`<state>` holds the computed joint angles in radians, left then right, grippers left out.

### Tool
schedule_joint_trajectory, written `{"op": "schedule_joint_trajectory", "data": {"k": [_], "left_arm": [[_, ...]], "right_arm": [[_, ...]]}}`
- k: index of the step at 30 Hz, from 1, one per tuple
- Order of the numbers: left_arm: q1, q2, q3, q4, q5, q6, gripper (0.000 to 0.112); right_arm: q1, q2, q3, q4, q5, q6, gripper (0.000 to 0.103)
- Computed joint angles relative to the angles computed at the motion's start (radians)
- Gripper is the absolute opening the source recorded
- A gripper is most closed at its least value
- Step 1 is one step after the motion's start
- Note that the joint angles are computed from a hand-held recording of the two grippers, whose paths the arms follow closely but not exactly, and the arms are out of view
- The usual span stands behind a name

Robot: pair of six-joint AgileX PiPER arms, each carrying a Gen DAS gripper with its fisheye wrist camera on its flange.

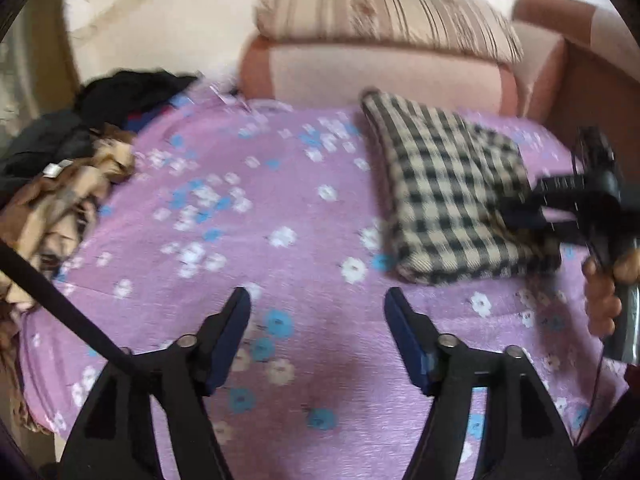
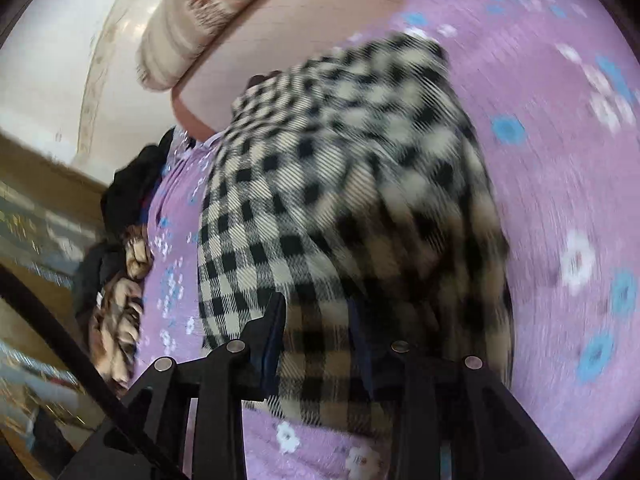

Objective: Fold large clothes

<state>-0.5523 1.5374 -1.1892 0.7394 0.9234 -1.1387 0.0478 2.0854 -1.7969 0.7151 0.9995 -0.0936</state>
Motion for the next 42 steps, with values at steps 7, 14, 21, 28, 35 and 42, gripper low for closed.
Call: {"op": "schedule_joint_trajectory", "data": {"k": [7, 14, 21, 28, 35, 42], "left_arm": [[-0.087, -0.164, 0.176, 0.318, 0.074, -0.342, 0.098], [-0.129, -0.237, 0.243, 0.397, 0.115, -0.424, 0.099], [-0.179, -0.239, 0.255, 0.408, 0.140, -0.472, 0.103], [-0.124, -0.175, 0.208, 0.213, 0.015, -0.282, 0.103], [-0.112, -0.118, 0.196, 0.145, -0.040, -0.233, 0.103], [-0.047, -0.095, 0.186, 0.047, -0.081, -0.168, 0.103]], "right_arm": [[0.014, -0.203, 0.292, 0.027, 0.023, -0.002, 0.042], [0.203, -0.541, 0.591, -0.268, -0.277, 0.091, 0.054], [0.306, -0.631, 0.686, -0.557, -0.385, 0.363, 0.054], [0.364, -0.600, 0.656, -0.778, -0.369, 0.532, 0.056], [0.437, -0.570, 0.647, -0.924, -0.348, 0.597, 0.059], [0.517, -0.552, 0.637, -1.086, -0.321, 0.688, 0.063]]}}
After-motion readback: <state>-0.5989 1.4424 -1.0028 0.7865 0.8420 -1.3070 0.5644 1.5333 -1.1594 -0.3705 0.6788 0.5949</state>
